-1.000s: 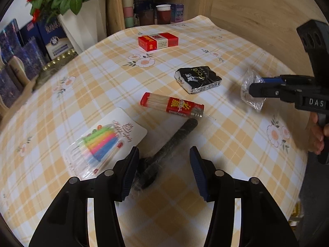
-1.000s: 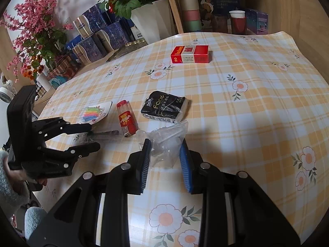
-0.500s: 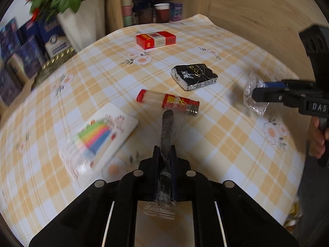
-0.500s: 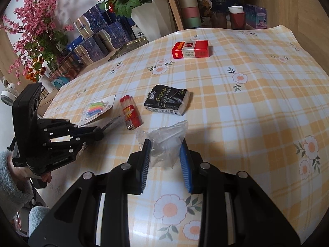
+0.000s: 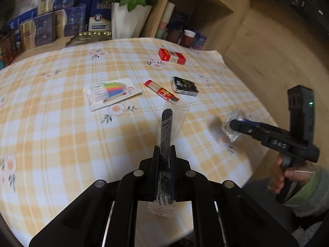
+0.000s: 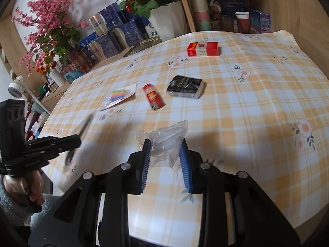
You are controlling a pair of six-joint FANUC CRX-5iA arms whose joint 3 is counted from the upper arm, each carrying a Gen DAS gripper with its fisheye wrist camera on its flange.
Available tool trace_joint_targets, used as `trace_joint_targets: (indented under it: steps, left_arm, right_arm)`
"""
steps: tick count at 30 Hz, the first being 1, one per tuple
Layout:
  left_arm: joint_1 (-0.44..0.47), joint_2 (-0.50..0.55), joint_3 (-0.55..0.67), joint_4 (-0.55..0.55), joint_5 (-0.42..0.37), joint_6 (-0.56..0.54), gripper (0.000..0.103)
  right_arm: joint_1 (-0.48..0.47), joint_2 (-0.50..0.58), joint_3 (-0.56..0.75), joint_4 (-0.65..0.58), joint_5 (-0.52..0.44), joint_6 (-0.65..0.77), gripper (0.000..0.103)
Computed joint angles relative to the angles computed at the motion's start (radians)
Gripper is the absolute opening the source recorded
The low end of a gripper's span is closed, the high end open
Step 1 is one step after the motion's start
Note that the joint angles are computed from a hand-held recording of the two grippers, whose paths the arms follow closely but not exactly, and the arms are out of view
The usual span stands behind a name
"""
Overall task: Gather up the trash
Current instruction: 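Carry the bag over the bin and release it while the left gripper carries the comb, then lower the black comb into the bin and open the left gripper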
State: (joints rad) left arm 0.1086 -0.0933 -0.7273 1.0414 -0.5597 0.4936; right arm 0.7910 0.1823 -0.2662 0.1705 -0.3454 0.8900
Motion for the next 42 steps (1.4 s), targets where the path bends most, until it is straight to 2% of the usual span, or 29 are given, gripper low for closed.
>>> trace_joint_targets:
  steps: [3, 14, 19, 23, 27, 31, 37, 42]
  left_arm:
    - [0.016, -0.081, -0.046, -0.023, -0.021, 0.025, 0.010]
    - [0.110, -0.349, -0.169, -0.220, -0.137, 0.211, 0.010]
    - [0.128, -0.450, -0.211, -0.273, -0.179, 0.282, 0.010]
    - [0.130, -0.516, -0.236, -0.297, -0.201, 0.321, 0.010]
    - [0.138, -0.574, -0.248, -0.335, -0.227, 0.362, 0.010]
    - [0.163, -0.620, -0.257, -0.368, -0.254, 0.398, 0.010]
    - [0.210, -0.698, -0.282, -0.394, -0.296, 0.429, 0.010]
    - [0.221, -0.719, -0.291, -0.415, -0.302, 0.465, 0.010]
  right_arm:
    - [0.018, -0.029, -0.030, 0.012, 0.001, -0.008, 0.031]
    - [0.093, -0.135, -0.118, -0.008, -0.014, 0.016, 0.031]
    - [0.139, -0.165, -0.129, -0.091, -0.059, 0.100, 0.031]
    - [0.178, -0.172, -0.131, -0.137, -0.103, 0.144, 0.031]
    - [0.223, -0.179, -0.148, -0.117, -0.145, 0.130, 0.031]
    - [0.233, -0.169, -0.133, -0.175, -0.207, 0.146, 0.031]
    - [0.271, -0.175, -0.153, -0.132, -0.245, 0.108, 0.031]
    - [0.291, -0.175, -0.157, -0.119, -0.267, 0.099, 0.031]
